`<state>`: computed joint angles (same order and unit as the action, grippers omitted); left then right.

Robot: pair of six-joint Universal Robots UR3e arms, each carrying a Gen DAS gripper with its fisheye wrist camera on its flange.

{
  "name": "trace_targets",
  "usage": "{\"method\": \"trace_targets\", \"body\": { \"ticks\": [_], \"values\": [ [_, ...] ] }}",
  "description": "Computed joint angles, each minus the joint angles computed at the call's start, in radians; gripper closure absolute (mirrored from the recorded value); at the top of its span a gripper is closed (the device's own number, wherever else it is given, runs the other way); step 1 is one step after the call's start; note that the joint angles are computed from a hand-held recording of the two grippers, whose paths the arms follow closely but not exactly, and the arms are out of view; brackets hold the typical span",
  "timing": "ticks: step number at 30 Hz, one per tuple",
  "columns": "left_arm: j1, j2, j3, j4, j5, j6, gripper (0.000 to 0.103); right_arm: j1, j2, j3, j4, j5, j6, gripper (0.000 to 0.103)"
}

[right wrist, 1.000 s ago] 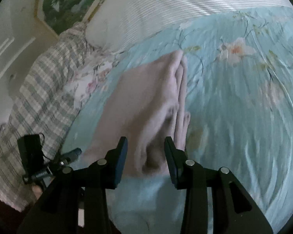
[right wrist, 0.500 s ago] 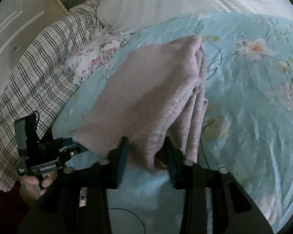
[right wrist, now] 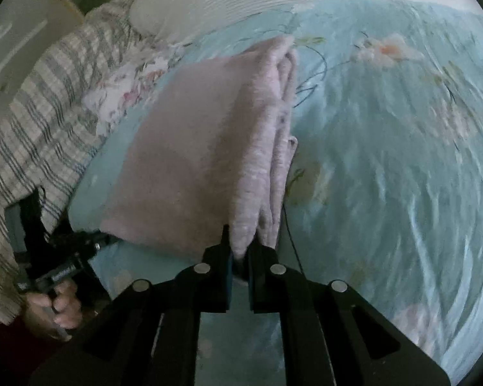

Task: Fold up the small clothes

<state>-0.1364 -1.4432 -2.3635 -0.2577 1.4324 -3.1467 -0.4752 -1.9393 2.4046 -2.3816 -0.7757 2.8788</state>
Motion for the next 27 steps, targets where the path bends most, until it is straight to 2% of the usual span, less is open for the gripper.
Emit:
{"method": "trace_targets", "body": {
  "ticks": [2,5,7,9,10,14,17,21,23,27],
  "values": [
    [0.044,0.075,-0.015,-0.078,-0.044,0.044,0.091,-0.040,-0.065,-0.005,0.096,0.017,-0.026,0.091],
    [0.085,0.212,-0.056,-0.155,-0.068,0.102,0.092,-0.117,-0.225,-0.033,0.290,0.023,-0.076,0.081],
    [0.133,0.297,-0.066,-0.214,-0.120,0.141,0.092,-0.193,-0.329,-0.059,0.410,0.067,-0.110,0.081],
    [0.175,0.340,-0.055,-0.249,-0.181,0.160,0.092,-0.191,-0.335,-0.074,0.354,0.103,-0.048,0.081],
    [0.192,0.339,-0.041,-0.254,-0.224,0.165,0.092,-0.168,-0.307,-0.081,0.276,0.115,0.005,0.081],
    [0.111,0.178,0.049,-0.150,-0.206,0.102,0.092,0.014,-0.052,-0.141,-0.100,0.054,0.217,0.081],
    [0.068,0.077,0.097,-0.089,-0.203,0.072,0.092,0.101,0.114,-0.181,-0.251,0.010,0.300,0.081],
    [0.067,-0.043,0.137,-0.055,-0.216,0.071,0.091,0.164,0.250,-0.206,-0.338,-0.129,0.356,0.082],
    [0.088,-0.098,0.141,-0.063,-0.230,0.070,0.092,0.152,0.294,-0.188,-0.354,-0.134,0.355,0.086],
    [0.150,-0.116,0.078,0.003,-0.320,0.054,0.092,0.149,0.310,-0.169,-0.379,-0.153,0.354,0.093]
  ]
}}
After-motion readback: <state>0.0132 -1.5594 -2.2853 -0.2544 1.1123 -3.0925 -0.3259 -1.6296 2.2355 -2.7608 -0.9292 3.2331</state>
